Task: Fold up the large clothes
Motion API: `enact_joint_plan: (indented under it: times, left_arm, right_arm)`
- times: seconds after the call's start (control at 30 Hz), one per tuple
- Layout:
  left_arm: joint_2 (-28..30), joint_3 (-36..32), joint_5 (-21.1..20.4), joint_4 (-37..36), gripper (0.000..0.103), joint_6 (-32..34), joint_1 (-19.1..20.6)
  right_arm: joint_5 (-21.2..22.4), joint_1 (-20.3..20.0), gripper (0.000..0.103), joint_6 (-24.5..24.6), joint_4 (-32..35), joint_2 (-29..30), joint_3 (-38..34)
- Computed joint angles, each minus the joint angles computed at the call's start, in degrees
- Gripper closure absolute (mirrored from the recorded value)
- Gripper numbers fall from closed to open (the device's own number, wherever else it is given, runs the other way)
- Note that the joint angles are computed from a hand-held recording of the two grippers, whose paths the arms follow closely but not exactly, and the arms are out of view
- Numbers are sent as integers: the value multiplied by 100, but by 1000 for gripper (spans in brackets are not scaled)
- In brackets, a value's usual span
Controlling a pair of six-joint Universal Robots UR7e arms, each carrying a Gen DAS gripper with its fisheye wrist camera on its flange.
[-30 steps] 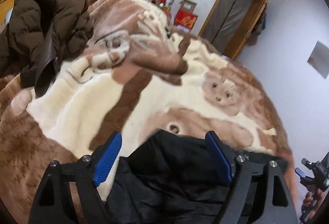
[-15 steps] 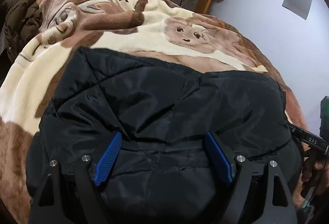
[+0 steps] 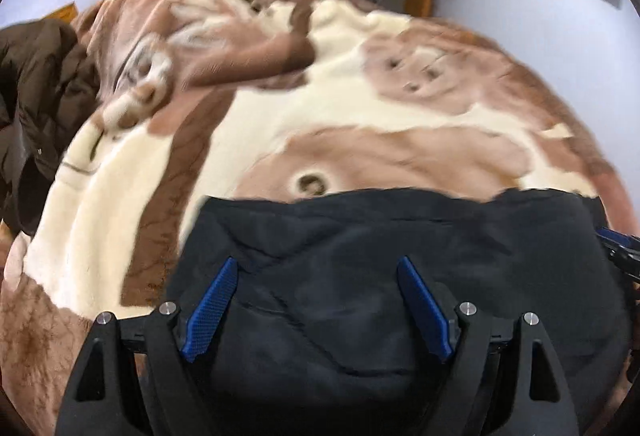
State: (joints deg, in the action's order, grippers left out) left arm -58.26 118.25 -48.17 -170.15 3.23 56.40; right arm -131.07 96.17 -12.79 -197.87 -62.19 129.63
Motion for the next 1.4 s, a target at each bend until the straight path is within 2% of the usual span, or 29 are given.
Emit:
enact_joint_plan:
  times: [0.17, 0.37, 0.6, 0.73, 0.8, 0.87, 0.93, 1.0, 1.1, 1.17, 1.27, 1.33, 1.4]
  left_arm:
    - [336, -5, -10, -638, 16, 144, 282]
    - [658, -79, 115, -1074, 15, 280, 354]
    - [815, -202, 178, -1045, 15, 280, 399]
    - [744, -364, 207, -507, 15, 56, 385]
    - [550, -384, 213, -86, 19, -169, 313]
    - [298, -308, 177, 93, 26, -269, 186]
    - [21, -191, 106, 127, 26, -320, 2]
    - [-164, -76, 35, -57, 26, -217, -223]
    - [-270, 7, -365, -127, 26, -240, -554]
    - [-77, -65, -639, 27, 26, -264, -696]
    - [502, -345, -921, 507, 27, -423, -722]
    - [974, -554, -817, 728, 27, -531, -661]
    - [1227, -612, -670, 487, 26, -466, -607]
  right_arm:
    - [66, -364, 39, -88, -249, 301, -143]
    - [-44, -473, 40, -195, -497, 548, -257]
    - [-105, -533, 40, -311, -600, 712, -372]
    - [-257, -480, 40, -253, -393, 712, -471]
    - [-182, -464, 40, -138, -238, 553, -412]
    - [-262, -309, 40, -50, -17, 334, -350]
    - [-324, -96, 40, -92, -131, 105, -228]
    - [-179, 92, 40, -176, -374, -182, -43]
    - [-268, 242, 40, -203, -486, -381, 88]
    - [-263, 153, 40, -107, -336, -417, 112]
    - [-345, -191, 40, 127, -107, -288, 89]
    - [-246, -463, 40, 46, -217, -166, 118]
    - [-200, -583, 39, -75, -492, -21, 91]
